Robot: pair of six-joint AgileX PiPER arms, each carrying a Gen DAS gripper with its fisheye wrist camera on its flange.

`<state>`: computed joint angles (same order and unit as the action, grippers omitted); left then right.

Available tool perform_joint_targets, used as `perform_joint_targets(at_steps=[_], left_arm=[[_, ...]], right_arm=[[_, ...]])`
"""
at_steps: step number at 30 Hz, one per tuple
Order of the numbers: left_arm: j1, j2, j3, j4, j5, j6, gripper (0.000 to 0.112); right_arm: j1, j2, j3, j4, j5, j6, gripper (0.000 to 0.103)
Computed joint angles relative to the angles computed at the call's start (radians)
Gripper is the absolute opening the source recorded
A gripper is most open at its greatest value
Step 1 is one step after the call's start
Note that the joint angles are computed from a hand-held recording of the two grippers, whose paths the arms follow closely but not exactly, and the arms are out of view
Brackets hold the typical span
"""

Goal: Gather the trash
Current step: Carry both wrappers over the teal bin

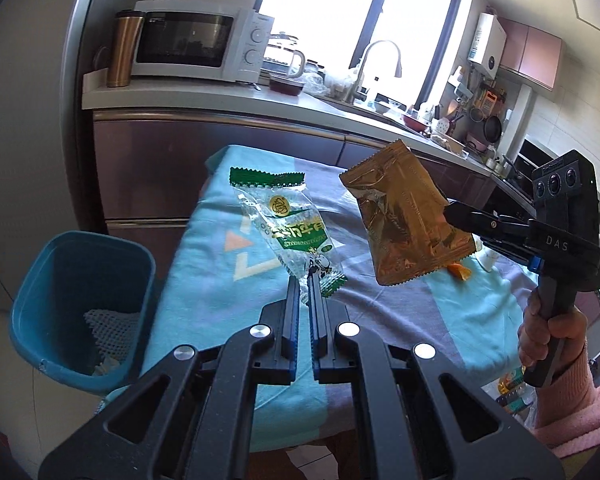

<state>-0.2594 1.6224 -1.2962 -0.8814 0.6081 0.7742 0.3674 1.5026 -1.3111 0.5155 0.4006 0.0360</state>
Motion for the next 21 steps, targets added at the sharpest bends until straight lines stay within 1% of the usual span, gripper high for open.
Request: perform_joint_targets(at_steps=[7, 10, 16, 21], left_arm=[[0.12, -0.011, 0.029, 0.001, -0.009, 0.004, 0.005], [0.169, -0.011, 0.037, 0.006, -0.01, 0.005, 0.005], [0.24, 0.001, 0.036, 0.034, -0.011, -0.013, 0.005], [0.281, 0.032, 0.023, 0.068, -0.014, -0.043, 0.005]], right_arm=[[0.033, 0.204, -0.243, 0.101, 0.092, -0.111, 0.001], [0.052, 0.282, -0.348, 0.113, 0.135, -0.119, 0.001], [0.085, 0.432, -0.568, 0.101, 0.222, -0.095, 0.001], [0.101, 0.563, -0.756, 0.078, 0.304, -0.039, 0.001]])
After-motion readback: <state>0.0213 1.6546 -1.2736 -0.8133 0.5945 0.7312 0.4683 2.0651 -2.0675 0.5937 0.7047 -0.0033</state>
